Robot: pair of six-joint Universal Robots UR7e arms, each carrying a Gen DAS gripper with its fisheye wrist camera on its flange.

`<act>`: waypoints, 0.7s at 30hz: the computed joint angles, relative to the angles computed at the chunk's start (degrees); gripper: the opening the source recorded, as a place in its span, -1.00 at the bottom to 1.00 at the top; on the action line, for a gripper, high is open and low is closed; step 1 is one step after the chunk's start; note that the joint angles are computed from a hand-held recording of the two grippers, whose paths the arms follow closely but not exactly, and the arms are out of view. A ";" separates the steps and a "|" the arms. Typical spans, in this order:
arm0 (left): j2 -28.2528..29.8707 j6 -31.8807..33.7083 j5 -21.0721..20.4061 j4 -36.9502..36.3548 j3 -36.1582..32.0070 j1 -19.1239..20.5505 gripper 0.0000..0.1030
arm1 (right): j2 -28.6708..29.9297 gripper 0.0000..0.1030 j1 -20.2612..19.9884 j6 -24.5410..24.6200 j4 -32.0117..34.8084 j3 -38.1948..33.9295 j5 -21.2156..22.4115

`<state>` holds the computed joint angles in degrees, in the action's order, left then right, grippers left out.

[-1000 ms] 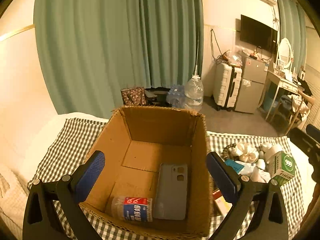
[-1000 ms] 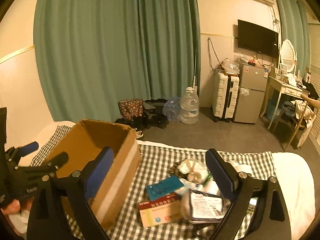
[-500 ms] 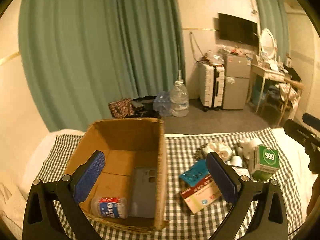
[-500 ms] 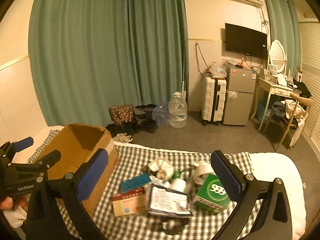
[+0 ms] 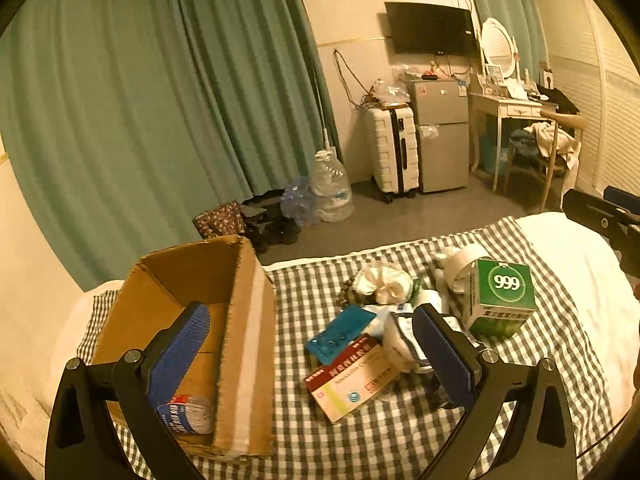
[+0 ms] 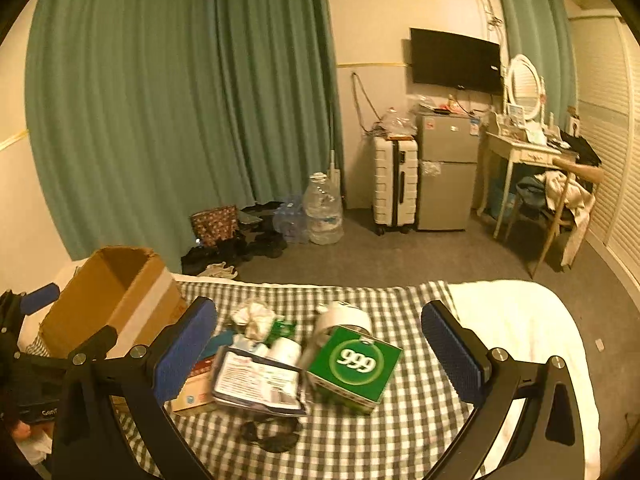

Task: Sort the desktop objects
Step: 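Move both tools back over the items on the bed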

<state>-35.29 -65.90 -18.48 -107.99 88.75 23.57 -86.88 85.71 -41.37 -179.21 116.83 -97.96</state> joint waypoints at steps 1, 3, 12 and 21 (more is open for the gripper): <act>0.29 0.35 -0.09 -0.50 -0.23 0.08 1.00 | -0.09 1.00 -0.54 0.24 0.19 -0.20 0.21; 1.12 1.31 -0.80 -2.24 -0.75 0.30 1.00 | -0.12 1.00 -1.45 0.86 0.73 -0.67 0.23; 5.47 5.75 -4.31 -2.78 -5.75 1.73 1.00 | 0.70 1.00 -3.73 0.56 4.76 -2.64 0.47; 9.06 9.98 -8.70 -5.71 -8.96 4.61 1.00 | 3.92 1.00 -5.59 1.97 6.45 -5.02 -2.29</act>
<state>-26.23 -55.92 -27.17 -113.69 79.79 28.18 -82.96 80.13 -39.40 -172.76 111.82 -100.25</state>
